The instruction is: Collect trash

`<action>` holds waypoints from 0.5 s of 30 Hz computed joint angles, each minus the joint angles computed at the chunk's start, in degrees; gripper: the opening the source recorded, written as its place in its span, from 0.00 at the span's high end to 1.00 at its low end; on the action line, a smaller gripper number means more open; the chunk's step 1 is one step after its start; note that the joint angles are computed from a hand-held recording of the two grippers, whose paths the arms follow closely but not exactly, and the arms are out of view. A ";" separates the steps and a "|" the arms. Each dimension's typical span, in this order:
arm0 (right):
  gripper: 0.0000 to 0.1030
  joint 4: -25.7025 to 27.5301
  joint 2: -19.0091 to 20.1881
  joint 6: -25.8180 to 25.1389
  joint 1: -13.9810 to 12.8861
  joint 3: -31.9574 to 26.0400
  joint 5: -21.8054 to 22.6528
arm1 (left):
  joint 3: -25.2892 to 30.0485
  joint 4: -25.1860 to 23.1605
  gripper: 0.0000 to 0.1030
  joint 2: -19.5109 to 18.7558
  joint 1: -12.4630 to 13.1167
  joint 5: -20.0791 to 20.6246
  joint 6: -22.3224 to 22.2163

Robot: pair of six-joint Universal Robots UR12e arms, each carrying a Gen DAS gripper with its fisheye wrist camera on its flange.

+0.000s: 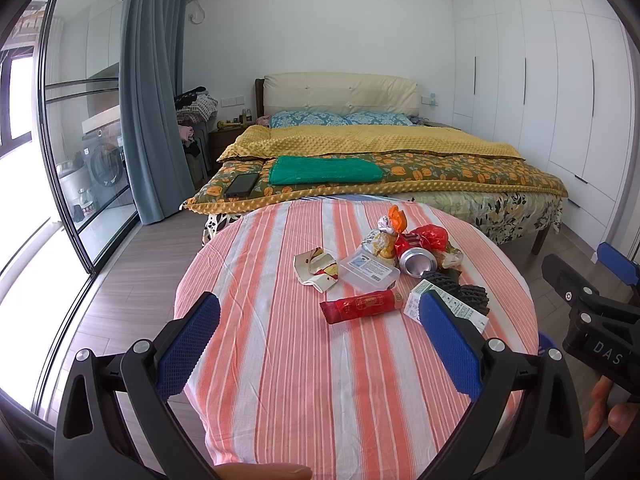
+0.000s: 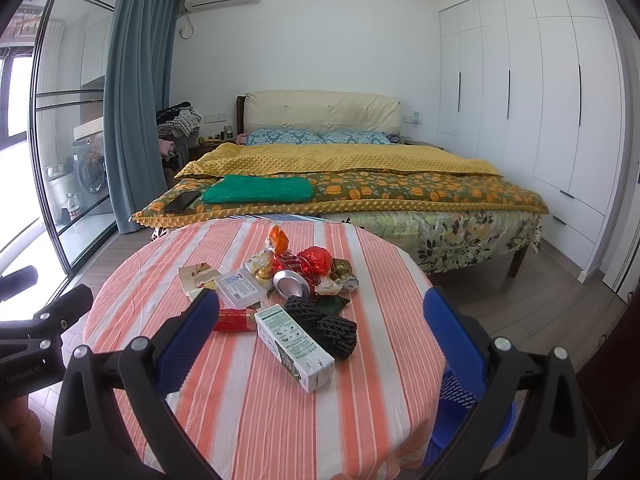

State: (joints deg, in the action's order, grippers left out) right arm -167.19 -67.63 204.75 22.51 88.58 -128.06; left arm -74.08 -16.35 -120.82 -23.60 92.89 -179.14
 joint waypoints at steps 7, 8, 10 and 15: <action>0.04 0.07 -0.36 -0.02 -0.07 0.24 -0.03 | -0.01 0.01 0.04 0.00 0.01 -0.03 0.00; 0.04 0.05 -0.37 -0.06 -0.07 0.24 -0.01 | -0.01 0.01 0.04 0.00 0.01 -0.03 0.00; 0.04 -0.01 -0.37 -0.10 -0.07 0.26 -0.02 | -0.01 0.01 0.04 0.00 0.01 -0.03 0.00; 0.04 0.01 -0.28 -0.05 -0.07 0.22 -0.06 | 0.00 -0.02 0.04 0.01 0.02 -0.06 -0.02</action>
